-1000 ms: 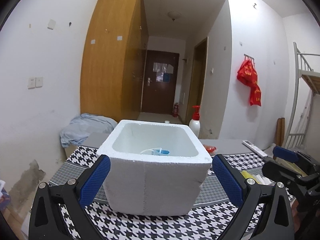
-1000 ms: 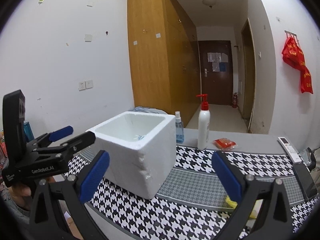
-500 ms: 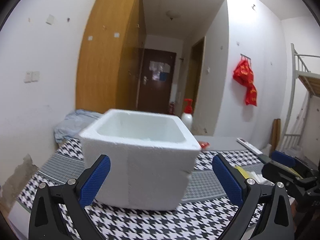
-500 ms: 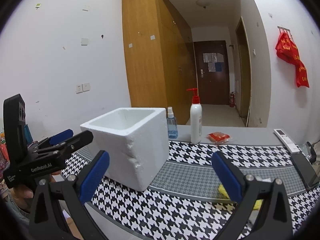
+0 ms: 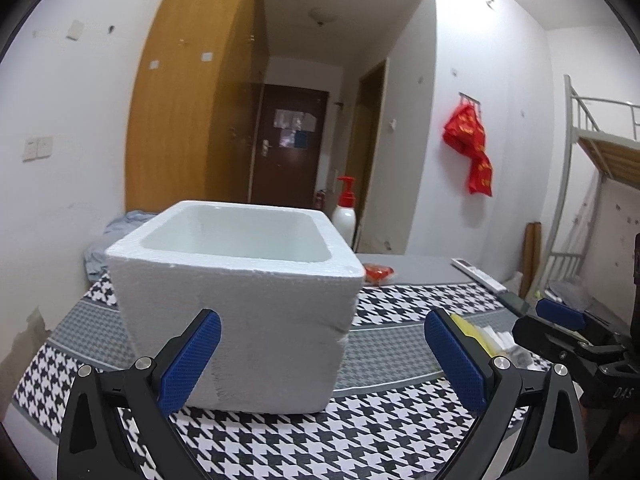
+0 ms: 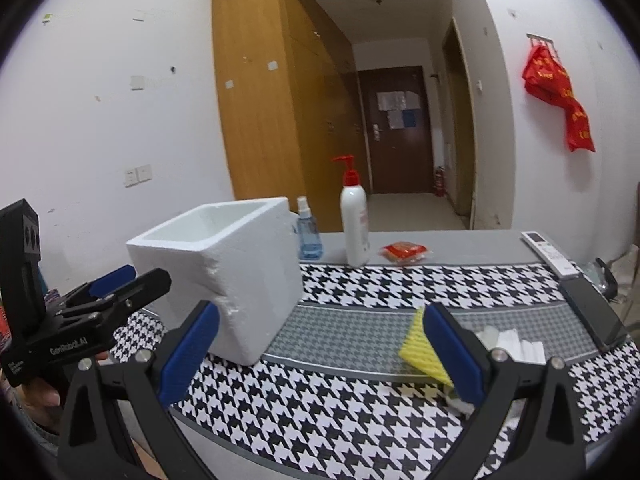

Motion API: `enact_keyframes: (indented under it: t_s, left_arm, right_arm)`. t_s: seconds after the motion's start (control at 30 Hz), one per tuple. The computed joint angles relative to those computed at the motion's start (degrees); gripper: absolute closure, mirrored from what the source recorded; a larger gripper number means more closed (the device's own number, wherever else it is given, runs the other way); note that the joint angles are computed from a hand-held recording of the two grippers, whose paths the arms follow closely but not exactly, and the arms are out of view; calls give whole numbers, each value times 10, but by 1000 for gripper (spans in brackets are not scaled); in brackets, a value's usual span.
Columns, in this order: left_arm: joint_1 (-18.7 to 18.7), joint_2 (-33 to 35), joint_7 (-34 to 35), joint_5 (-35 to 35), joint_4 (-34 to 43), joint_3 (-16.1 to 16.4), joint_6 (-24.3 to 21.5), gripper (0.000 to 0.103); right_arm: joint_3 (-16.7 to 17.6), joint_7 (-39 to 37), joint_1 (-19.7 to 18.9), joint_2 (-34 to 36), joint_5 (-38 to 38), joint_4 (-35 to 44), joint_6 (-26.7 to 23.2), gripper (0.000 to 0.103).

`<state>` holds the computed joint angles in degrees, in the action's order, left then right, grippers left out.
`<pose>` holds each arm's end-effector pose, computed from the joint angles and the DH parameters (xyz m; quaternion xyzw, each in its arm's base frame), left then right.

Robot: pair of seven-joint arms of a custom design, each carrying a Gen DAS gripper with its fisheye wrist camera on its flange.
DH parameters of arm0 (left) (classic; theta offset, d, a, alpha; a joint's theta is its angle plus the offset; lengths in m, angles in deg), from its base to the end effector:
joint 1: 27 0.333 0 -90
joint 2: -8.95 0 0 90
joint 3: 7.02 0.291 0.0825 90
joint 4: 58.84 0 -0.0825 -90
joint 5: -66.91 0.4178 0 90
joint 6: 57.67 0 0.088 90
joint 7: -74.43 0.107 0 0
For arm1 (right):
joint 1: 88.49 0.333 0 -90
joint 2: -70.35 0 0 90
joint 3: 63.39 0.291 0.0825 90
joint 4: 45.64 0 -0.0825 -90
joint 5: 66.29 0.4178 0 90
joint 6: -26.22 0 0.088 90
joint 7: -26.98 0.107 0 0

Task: Organize soft objects
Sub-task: 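Move both grippers away from the foam box to the soft item pile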

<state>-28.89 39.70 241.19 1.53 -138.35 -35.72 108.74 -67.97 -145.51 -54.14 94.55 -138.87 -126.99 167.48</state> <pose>0.7173 -0.2620 0.4780 -0.3567 0.7281 -0.5554 0.1846 0.6471 0.3842 0.4962 -0.4722 0.6793 -0.4014 0.3929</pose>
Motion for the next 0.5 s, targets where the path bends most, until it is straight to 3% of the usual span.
enact_keyframes:
  t_s: [0.17, 0.4, 0.5]
  left_arm:
    - [-12, 7, -15, 40, 11, 10, -34, 1]
    - [-12, 3, -8, 19, 0, -4, -53, 1]
    - [-10, -7, 33, -4, -14, -15, -52, 1]
  right_arm:
    - [4, 25, 11, -15, 0, -19, -47, 0]
    - [22, 27, 1, -59, -3, -71, -91, 0]
    - [34, 28, -13, -80, -5, -99, -87, 0]
